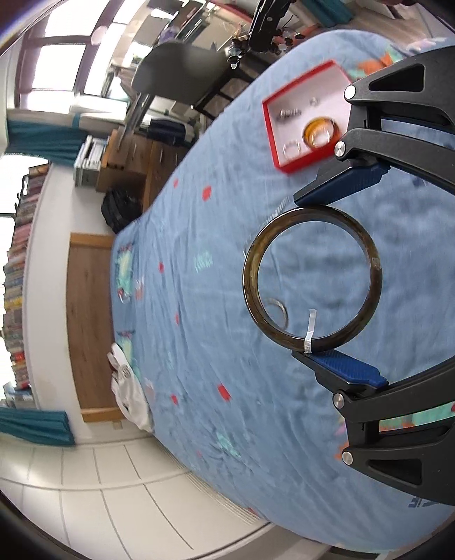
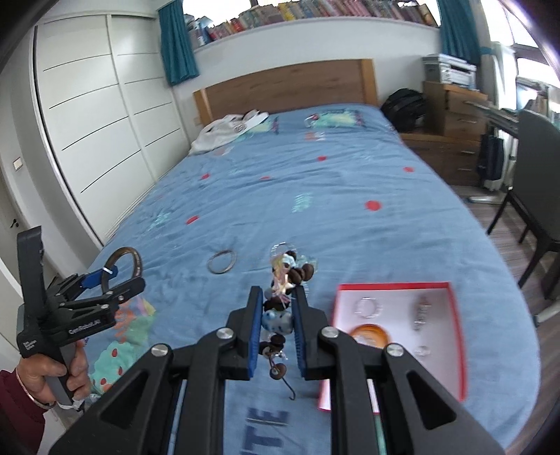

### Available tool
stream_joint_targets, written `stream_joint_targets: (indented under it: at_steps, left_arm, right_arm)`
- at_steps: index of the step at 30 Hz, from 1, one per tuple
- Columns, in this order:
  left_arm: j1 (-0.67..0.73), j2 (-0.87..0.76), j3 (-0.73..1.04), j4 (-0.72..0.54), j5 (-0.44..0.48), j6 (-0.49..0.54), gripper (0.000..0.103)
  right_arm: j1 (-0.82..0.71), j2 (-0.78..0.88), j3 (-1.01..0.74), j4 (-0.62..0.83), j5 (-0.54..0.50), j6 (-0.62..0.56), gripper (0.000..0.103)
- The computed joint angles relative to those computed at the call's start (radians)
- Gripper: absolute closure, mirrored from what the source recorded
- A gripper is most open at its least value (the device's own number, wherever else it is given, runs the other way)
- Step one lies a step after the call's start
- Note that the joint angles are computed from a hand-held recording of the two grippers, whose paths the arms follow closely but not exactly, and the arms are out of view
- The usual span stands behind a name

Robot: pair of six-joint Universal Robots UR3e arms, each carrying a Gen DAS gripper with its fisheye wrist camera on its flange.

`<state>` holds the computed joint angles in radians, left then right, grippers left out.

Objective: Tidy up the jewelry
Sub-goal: 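Carry the bangle and beaded keychain into the red box and release both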

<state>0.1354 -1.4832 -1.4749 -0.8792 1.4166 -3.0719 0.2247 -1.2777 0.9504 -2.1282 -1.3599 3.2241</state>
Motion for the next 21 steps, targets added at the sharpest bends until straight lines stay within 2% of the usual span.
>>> stream_joint_targets:
  at_steps: [11, 17, 21]
  left_arm:
    - [-0.297, -0.289, 0.319, -0.031, 0.127, -0.112, 0.026]
    - [-0.406, -0.478, 0.501, -0.073, 0.161, -0.141, 0.026]
    - [-0.445, -0.624, 0.665, -0.125, 0.165, -0.144, 0.026]
  right_arm:
    - [-0.248, -0.211, 0.233, 0.015, 0.122, -0.136, 0.087]
    - [-0.360, -0.228, 0.333, 0.006, 0.179, -0.196, 0.087]
    - [-0.406, -0.182, 0.361, -0.008, 0.212, -0.225, 0.087]
